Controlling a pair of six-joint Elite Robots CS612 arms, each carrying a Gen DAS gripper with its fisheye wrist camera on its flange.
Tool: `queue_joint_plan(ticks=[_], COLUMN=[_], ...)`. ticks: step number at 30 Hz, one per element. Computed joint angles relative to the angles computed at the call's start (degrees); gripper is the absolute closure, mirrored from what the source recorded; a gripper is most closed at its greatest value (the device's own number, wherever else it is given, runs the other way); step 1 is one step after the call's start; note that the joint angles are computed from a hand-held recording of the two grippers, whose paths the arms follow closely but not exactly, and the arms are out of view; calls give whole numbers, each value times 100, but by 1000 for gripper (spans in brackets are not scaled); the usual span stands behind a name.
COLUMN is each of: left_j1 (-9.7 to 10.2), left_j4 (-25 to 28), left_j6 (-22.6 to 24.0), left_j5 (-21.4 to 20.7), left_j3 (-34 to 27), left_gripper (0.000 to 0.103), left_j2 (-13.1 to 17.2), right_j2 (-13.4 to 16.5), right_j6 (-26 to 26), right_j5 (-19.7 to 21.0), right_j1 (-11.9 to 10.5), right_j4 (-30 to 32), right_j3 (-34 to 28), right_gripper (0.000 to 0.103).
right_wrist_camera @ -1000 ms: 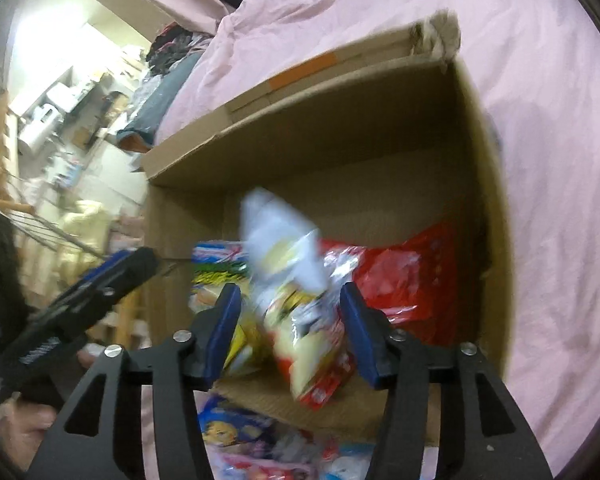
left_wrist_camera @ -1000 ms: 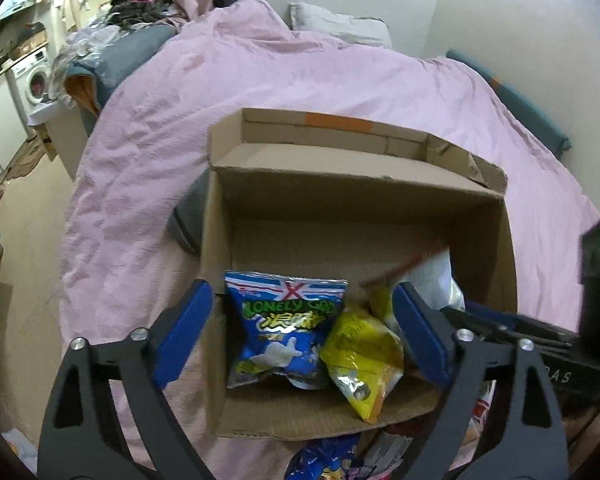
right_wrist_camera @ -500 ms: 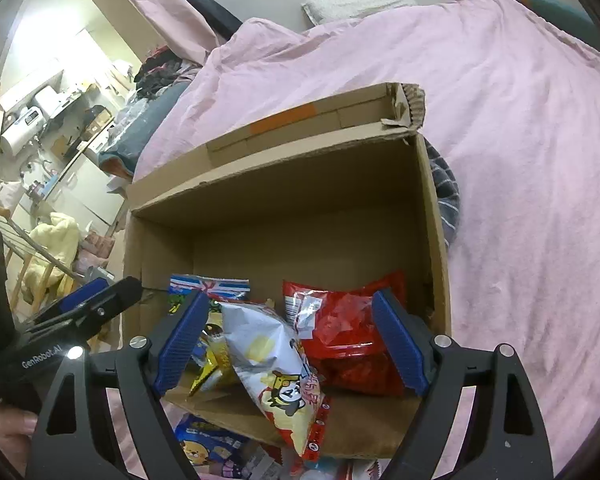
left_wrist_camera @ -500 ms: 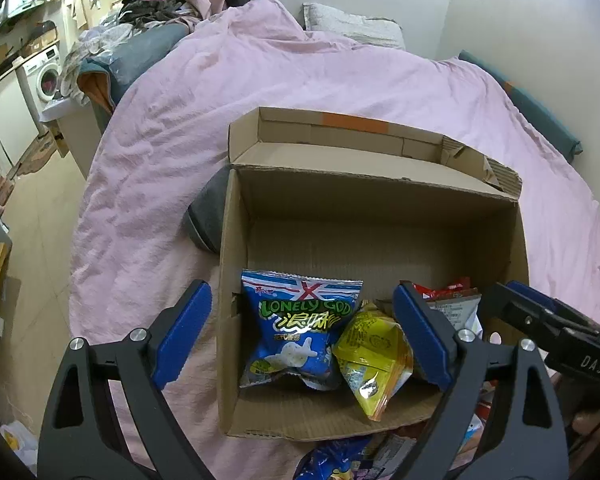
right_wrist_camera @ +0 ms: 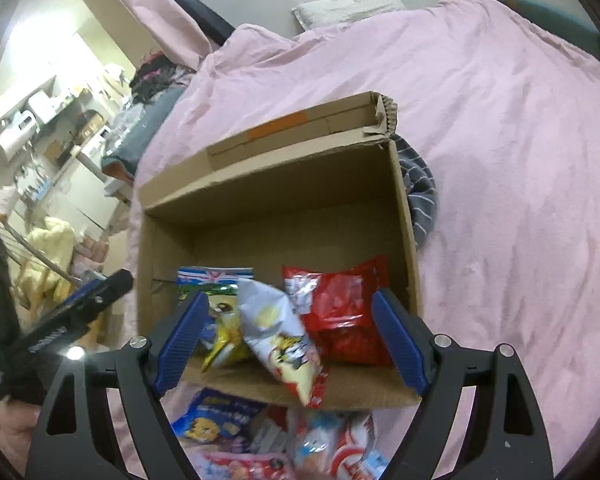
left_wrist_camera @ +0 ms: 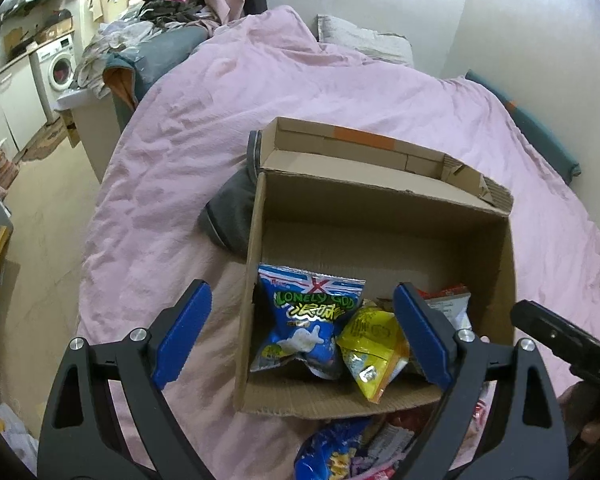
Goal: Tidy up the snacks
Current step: 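Move both tools back toward the remaining snacks beside the box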
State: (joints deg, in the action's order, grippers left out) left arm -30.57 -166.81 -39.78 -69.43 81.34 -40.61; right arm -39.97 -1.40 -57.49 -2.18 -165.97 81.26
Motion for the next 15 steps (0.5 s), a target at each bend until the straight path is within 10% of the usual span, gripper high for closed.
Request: queue_joint_plan(ticks=[15], left_j1=[-124], left_j4=[160], left_j6=[-226], left_j5=[-61], left_j3=[688], left_gripper=[3], left_j2=[-480], right_j2=[-383], right_j6=[-124], right_j5=[73], right_j1=[-115], right_j4=[-486], right_j3=[731], right_gripper=[17])
